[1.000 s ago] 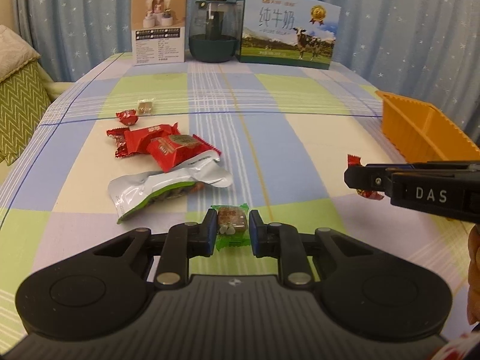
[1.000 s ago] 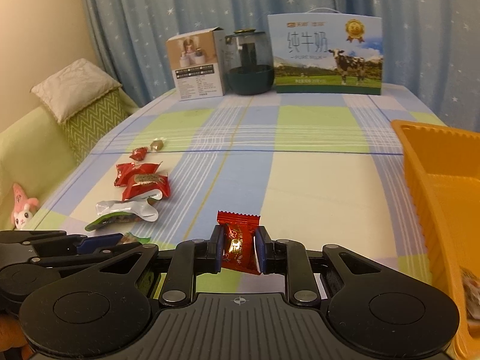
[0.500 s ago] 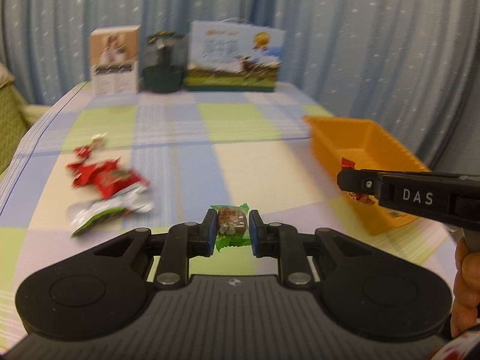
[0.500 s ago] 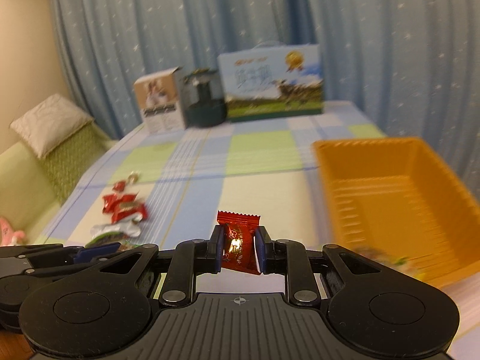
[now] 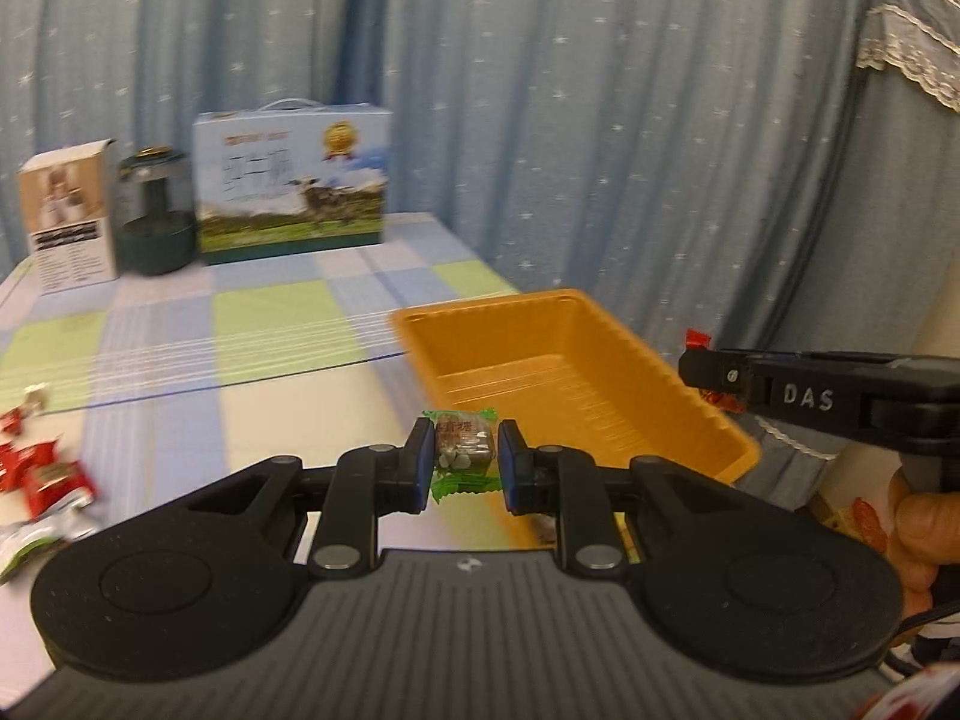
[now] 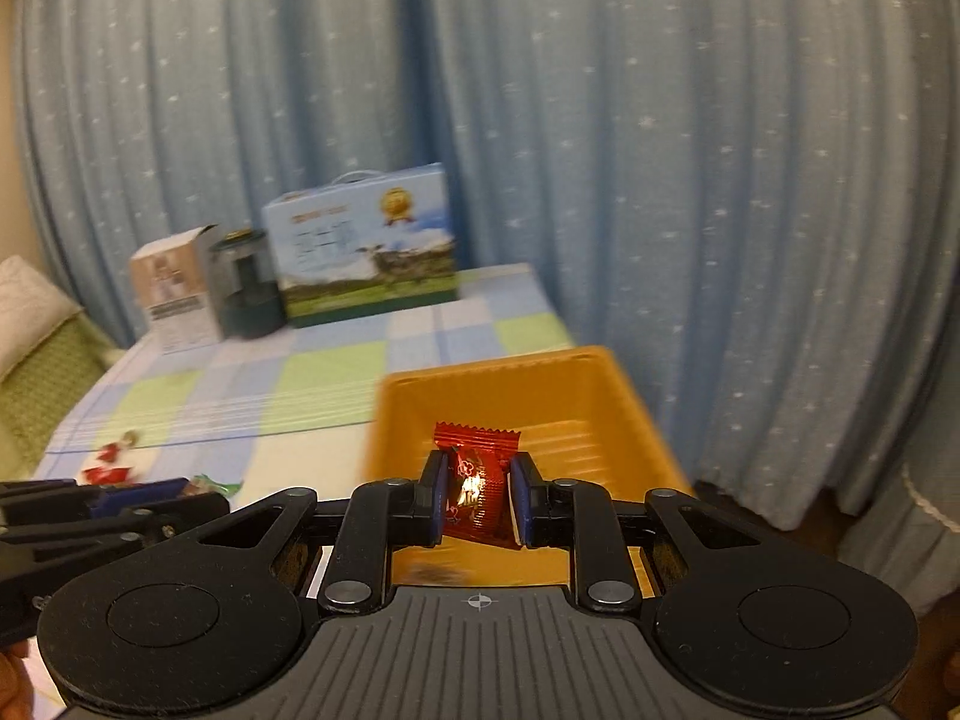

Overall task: Organize snacks
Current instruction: 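Carry both candies over the orange tray and open both tools to release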

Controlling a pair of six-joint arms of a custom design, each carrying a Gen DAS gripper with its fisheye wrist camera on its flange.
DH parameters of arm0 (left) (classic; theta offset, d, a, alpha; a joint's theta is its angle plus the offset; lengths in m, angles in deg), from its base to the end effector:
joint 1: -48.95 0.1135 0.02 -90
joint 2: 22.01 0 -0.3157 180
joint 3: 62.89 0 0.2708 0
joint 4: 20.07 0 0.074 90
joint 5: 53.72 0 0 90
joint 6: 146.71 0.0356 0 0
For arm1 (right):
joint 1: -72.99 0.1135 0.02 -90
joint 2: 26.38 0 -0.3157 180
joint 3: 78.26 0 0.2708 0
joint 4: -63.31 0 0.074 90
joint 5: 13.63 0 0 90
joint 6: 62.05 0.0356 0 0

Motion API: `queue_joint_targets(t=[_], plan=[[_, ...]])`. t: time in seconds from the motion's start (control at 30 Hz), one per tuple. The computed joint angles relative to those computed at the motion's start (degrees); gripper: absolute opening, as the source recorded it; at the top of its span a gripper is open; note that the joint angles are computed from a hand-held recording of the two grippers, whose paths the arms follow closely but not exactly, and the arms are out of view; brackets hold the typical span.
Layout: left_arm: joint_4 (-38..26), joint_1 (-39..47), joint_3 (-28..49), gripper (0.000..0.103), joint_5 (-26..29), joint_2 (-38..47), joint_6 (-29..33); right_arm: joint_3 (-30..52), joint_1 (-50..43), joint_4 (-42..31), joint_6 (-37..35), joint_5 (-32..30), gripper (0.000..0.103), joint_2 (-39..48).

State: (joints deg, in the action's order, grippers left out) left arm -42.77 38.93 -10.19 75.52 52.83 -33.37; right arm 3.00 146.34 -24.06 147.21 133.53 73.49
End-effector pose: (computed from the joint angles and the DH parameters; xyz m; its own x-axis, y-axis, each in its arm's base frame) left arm 0.2524 -0.0675 0.2445 -0.4092 0.3839 -0.8278 0.8044 0.5800 -0.1286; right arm 0.1161 0.2837 0.2484 -0.3765 0.3924 -0.8392 0.5266 0.8359 0.1546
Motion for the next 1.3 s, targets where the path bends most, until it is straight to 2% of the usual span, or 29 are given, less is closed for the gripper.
queue_joint_targets(t=[0.17, 0.27, 0.5, 0.97, 1.07, 1.3], plan=[[2.31, -6.73, -0.46, 0.020, -3.23, -0.19, -3.94, -4.04, 1.35, -2.73, 5.13, -1.76, 0.023, -2.29], [3.22, -9.34, -0.27, 0.020, -4.66, 0.60, -5.22, -6.48, 1.54, -1.85, 6.10, -2.46, 0.023, -3.74], [5.54, -13.36, 0.73, 0.020, -7.52, 3.33, -7.29, -11.29, 0.29, 4.15, 3.14, -3.09, 0.023, -6.64], [6.86, -15.60, 3.13, 0.020, -8.85, 9.43, -8.53, -16.54, -4.21, 14.65, -4.61, -3.83, 0.023, -10.41], [7.82, -16.12, 3.27, 0.033, -9.17, 10.62, -8.35, -16.90, -4.64, 15.90, -5.55, -4.23, 0.023, -10.42], [6.38, -14.70, 3.06, 0.035, -9.55, 10.35, -6.96, -17.30, -5.03, 17.09, -6.73, -4.76, 0.023, -10.55]])
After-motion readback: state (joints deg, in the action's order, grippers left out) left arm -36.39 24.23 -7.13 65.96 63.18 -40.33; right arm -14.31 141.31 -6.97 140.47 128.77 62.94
